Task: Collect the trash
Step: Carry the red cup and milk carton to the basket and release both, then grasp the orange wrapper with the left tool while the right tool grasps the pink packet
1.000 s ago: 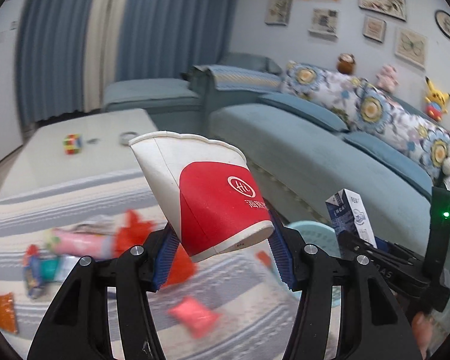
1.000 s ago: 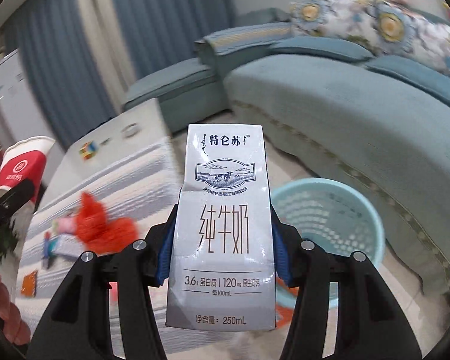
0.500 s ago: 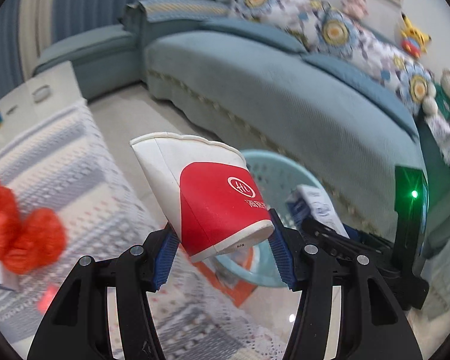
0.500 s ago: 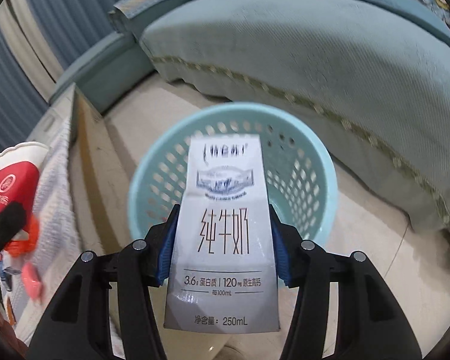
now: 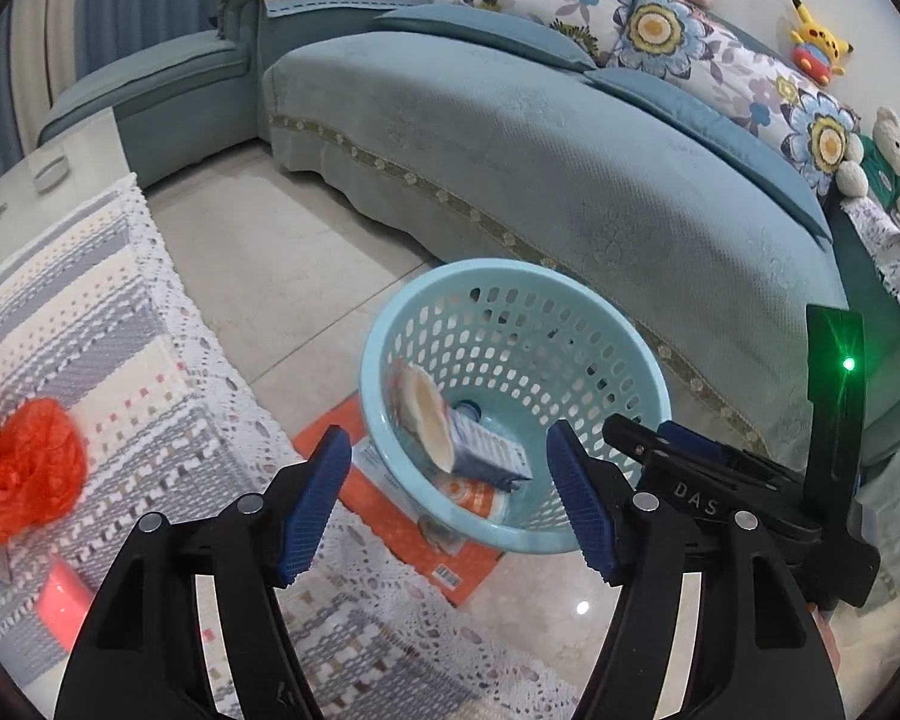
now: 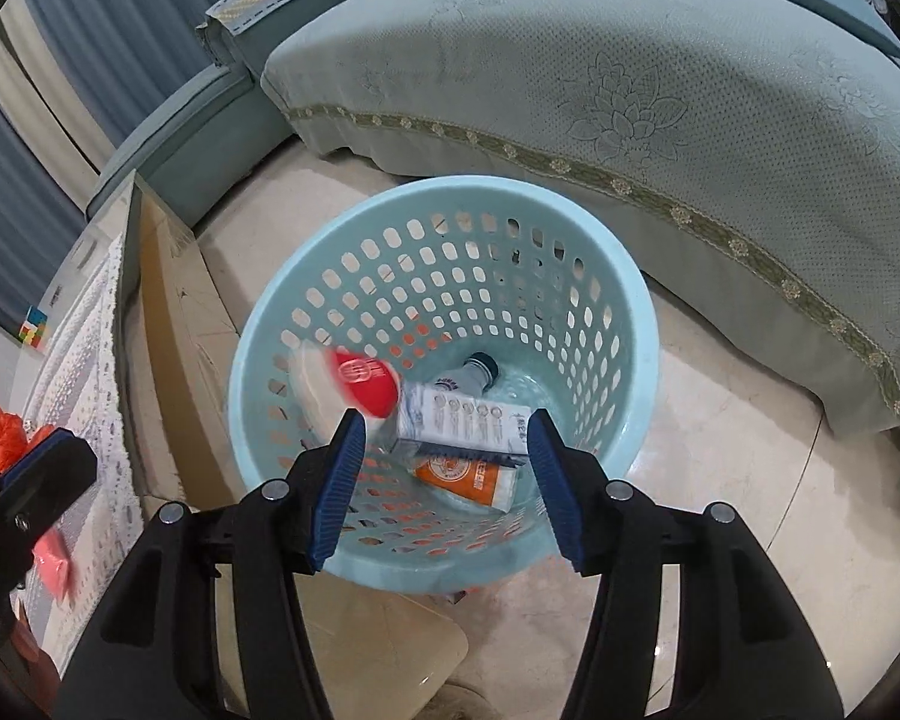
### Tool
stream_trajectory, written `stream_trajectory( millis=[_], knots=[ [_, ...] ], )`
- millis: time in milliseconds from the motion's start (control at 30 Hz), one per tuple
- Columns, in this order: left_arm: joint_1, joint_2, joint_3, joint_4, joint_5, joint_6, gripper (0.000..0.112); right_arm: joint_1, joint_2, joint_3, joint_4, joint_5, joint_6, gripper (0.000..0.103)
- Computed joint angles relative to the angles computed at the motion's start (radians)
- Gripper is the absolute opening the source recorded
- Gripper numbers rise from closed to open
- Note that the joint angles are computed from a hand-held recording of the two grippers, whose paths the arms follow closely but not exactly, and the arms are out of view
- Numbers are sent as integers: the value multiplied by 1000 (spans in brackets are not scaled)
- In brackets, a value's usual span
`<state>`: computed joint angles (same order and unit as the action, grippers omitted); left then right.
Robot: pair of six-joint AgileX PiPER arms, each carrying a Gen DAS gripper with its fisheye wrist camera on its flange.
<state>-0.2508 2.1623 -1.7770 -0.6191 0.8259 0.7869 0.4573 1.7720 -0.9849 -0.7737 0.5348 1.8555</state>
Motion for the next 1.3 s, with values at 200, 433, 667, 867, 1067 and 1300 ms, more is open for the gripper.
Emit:
stream_trajectory(
  millis=[200,433,667,867,1067,1300],
  knots=[
    [45,-65,33,-50,27,44,65,77,-17,-51,2,73,-18,53],
    [175,-183,81,-144,76,97,65,196,-3,-225,14,195,-116,53],
    [402,-306,152,-198,49,145,65,330,113,-510,-5,279,-289,53],
    [613,-315,166,-133,-83,110,67,397,289,-748,2,279,-401,60],
    [769,-171,50,49,-161,-34,71,424,469,-985,68,310,-532,61],
    [885,71,-237,175,-50,-243,77,410,582,-1133,130,310,-587,64]
  ],
)
